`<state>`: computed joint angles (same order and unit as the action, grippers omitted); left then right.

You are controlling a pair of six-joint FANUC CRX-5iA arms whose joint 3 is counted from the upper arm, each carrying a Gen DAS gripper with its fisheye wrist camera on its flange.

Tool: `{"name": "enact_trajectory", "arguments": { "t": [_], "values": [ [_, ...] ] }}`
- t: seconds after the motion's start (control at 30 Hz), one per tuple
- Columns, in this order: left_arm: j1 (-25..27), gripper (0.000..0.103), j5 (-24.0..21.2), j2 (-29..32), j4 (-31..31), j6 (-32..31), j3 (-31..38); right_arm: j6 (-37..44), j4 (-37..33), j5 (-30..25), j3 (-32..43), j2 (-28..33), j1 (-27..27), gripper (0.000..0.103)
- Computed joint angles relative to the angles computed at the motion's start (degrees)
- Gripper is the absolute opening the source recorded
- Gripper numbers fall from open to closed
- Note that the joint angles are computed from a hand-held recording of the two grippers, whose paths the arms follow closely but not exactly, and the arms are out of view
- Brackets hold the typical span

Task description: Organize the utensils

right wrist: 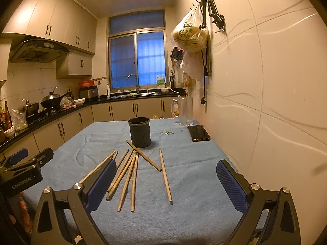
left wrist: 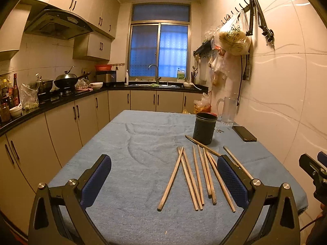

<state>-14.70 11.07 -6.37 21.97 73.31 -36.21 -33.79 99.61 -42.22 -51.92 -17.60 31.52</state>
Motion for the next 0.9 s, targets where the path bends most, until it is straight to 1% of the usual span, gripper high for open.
{"name": "enact_trajectory", "arguments": {
  "t": [0.03,0.1,0.23,0.27,0.43,0.47,0.57,0.67,0.83,0.9],
  "values": [
    [0.3,0.103,-0.4,0.0,-1.7,1.6,0.4,-0.1,0.0,0.1,0.0,0.1,-0.1,0.099],
    [0.3,0.103,-0.4,0.0,-2.5,2.1,0.6,-0.1,-0.1,0.2,0.1,0.2,-0.3,0.099],
    [0.1,0.103,-0.2,0.1,-2.5,1.8,0.6,-0.3,-0.2,0.9,0.1,0.5,-0.9,0.099],
    [-0.1,0.103,0.3,0.2,-1.4,0.6,0.3,-0.3,-0.3,1.0,0.1,0.5,-1.0,0.099],
    [-0.5,0.103,0.6,0.5,-0.4,-0.9,0.2,-0.1,-0.5,1.5,0.3,0.8,-1.4,0.099],
    [-0.7,0.103,0.8,0.6,0.7,-1.9,0.1,0.0,-0.4,1.6,0.3,0.8,-1.5,0.099],
    [-0.5,0.103,0.1,0.9,0.5,-1.4,0.5,0.1,-0.6,1.3,0.4,0.9,-1.3,0.099],
    [-1.2,0.103,0.6,1.3,4.6,-5.2,0.1,0.1,-0.6,1.5,0.4,0.9,-1.5,0.099],
    [-2.1,0.103,1.3,1.8,8.0,-8.5,0.0,0.1,-0.5,2.0,0.7,1.1,-2.1,0.099],
    [-2.1,0.103,1.3,1.9,7.9,-8.4,0.1,0.1,-0.3,2.4,0.8,1.2,-2.4,0.099]
  ]
}}
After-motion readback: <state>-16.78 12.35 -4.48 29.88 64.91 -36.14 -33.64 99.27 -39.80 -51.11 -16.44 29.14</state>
